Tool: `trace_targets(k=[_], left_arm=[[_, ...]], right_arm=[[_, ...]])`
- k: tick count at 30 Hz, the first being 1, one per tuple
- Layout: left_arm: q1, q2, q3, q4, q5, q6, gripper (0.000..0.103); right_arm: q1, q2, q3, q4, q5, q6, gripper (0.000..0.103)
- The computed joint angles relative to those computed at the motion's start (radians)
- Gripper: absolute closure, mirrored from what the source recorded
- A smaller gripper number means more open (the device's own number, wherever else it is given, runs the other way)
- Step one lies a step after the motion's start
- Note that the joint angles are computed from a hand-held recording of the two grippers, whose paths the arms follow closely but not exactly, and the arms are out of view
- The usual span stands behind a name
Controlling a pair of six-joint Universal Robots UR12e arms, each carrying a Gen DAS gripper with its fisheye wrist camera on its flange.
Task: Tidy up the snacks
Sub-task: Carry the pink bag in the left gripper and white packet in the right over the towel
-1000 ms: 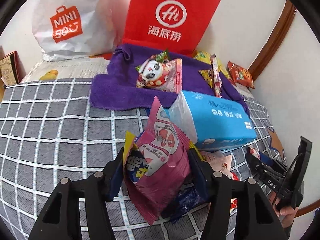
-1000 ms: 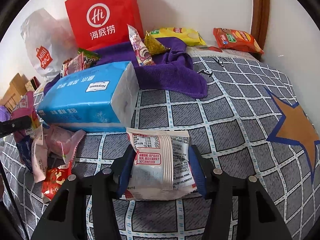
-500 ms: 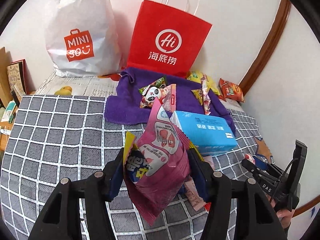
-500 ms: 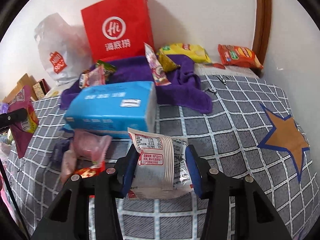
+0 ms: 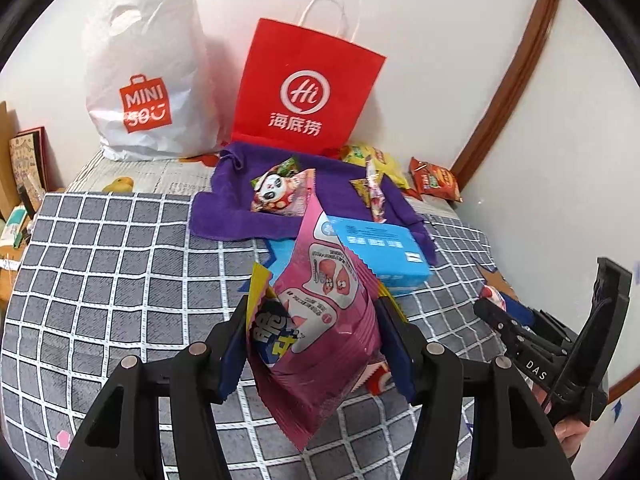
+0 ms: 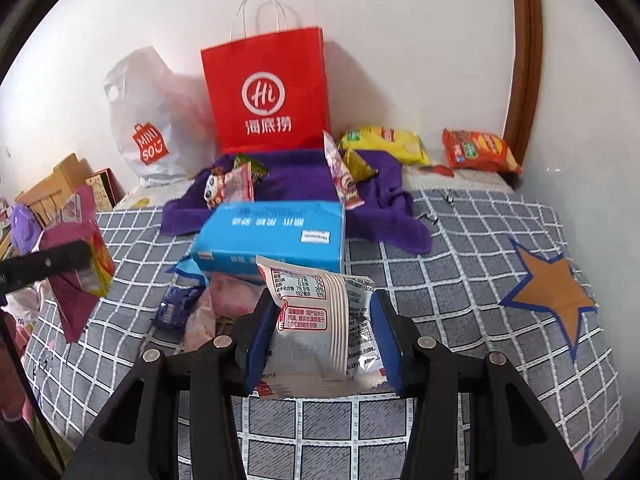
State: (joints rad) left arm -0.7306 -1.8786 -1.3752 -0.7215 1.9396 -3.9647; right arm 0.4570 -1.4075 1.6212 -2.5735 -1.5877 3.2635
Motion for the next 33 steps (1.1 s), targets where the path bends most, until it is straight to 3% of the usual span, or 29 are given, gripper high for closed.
trace_targets(k=[17,33], left_arm=[[-0.003,-0.028,0.095,-0.02,0.01,0.081,0.046],[0.034,-0.06,0.156,-0.029,-0.021,0.124,0.046]], right_arm=[[0.013,0.013,-0.091,-0.019,-0.063,-0.009,0.056],[0.004,0.073,-0.188,0.013,-0.079,-0.013,0.056]])
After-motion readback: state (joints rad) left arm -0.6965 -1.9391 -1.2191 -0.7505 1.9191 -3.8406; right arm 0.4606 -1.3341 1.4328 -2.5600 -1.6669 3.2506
